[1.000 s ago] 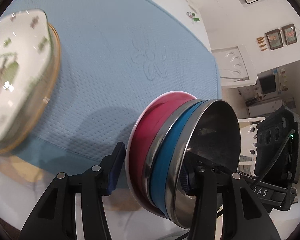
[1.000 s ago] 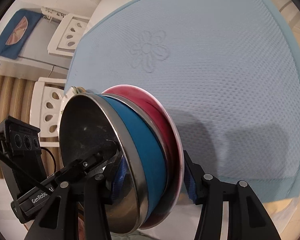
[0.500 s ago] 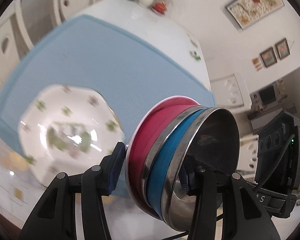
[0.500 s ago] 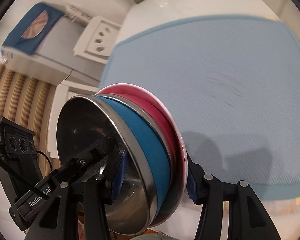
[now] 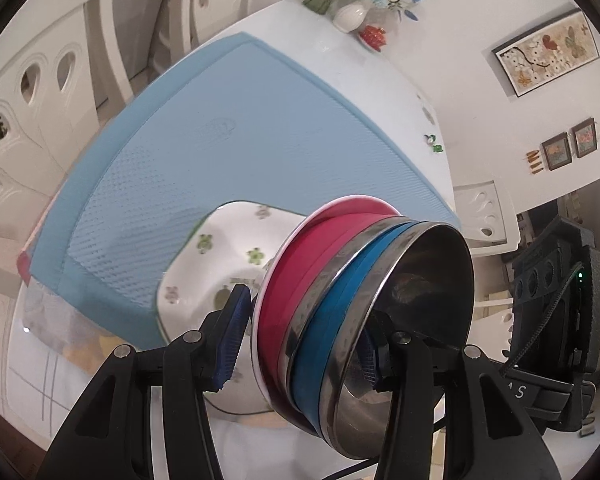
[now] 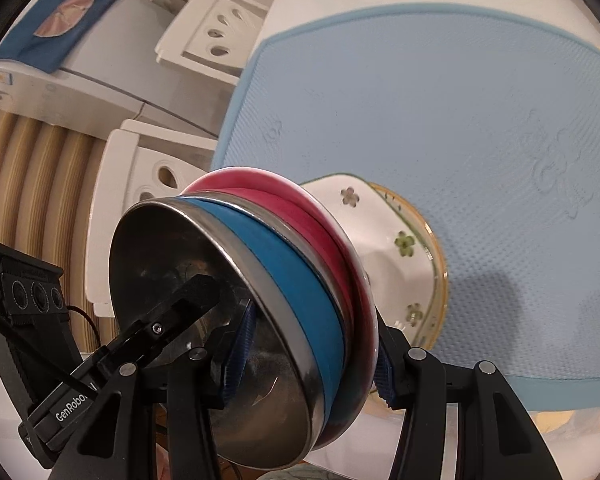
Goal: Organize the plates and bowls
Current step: 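Lift the nested bowls and lower them onto the plate stack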
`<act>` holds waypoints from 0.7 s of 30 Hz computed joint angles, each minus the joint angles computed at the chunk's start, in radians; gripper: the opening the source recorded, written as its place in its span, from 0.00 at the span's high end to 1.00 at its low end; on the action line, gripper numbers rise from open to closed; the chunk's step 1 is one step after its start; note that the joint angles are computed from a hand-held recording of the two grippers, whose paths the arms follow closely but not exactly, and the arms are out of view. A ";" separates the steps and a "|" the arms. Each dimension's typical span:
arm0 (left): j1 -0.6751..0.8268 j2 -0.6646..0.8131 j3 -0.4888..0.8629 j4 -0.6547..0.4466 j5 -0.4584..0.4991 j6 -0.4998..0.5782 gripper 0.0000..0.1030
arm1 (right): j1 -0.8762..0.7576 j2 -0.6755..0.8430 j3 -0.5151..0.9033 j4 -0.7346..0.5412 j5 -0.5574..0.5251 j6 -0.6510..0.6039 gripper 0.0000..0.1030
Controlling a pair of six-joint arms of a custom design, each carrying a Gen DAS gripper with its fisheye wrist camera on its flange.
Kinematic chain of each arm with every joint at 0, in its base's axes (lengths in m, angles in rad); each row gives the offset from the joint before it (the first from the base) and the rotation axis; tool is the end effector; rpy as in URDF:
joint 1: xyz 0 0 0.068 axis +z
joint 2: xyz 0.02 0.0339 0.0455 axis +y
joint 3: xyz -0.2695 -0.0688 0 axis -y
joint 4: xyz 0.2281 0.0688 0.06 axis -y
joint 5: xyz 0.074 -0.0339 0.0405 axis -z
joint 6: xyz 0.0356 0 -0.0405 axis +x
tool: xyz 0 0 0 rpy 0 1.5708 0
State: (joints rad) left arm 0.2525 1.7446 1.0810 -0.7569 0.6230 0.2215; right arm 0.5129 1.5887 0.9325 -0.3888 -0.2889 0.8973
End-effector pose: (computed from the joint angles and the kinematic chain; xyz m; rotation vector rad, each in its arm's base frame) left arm 0.2944 0.0545 0.1840 0.0240 2.7411 -0.8093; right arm 0.2533 0.1543 0.1978 0.4296 2.7846 0.8029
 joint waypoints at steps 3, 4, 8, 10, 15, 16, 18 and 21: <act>0.009 0.050 0.032 -0.022 0.001 0.036 0.56 | 0.014 0.041 0.019 0.001 0.017 0.012 0.50; 0.011 0.074 0.042 -0.027 0.003 0.049 0.56 | 0.015 0.053 0.027 -0.001 0.020 0.017 0.50; 0.014 0.124 0.060 -0.048 0.003 0.094 0.56 | 0.015 0.101 0.040 0.010 0.020 0.055 0.50; 0.009 0.145 0.066 -0.057 0.003 0.108 0.56 | 0.014 0.119 0.045 0.011 0.023 0.069 0.50; 0.004 0.182 0.075 -0.067 0.002 0.131 0.56 | 0.021 0.164 0.076 0.000 0.045 0.081 0.50; 0.004 0.187 0.076 -0.069 0.001 0.136 0.56 | 0.020 0.167 0.076 0.000 0.044 0.082 0.50; 0.002 0.192 0.082 -0.072 -0.001 0.138 0.56 | 0.024 0.187 0.090 0.001 0.045 0.093 0.50; 0.010 0.197 0.082 -0.075 -0.002 0.150 0.56 | 0.032 0.217 0.110 0.007 0.045 0.111 0.50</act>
State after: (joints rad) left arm 0.2628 1.9414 1.1628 -0.8324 0.6214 0.3710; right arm 0.5446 1.8054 1.0422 -0.3813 -0.2435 1.0080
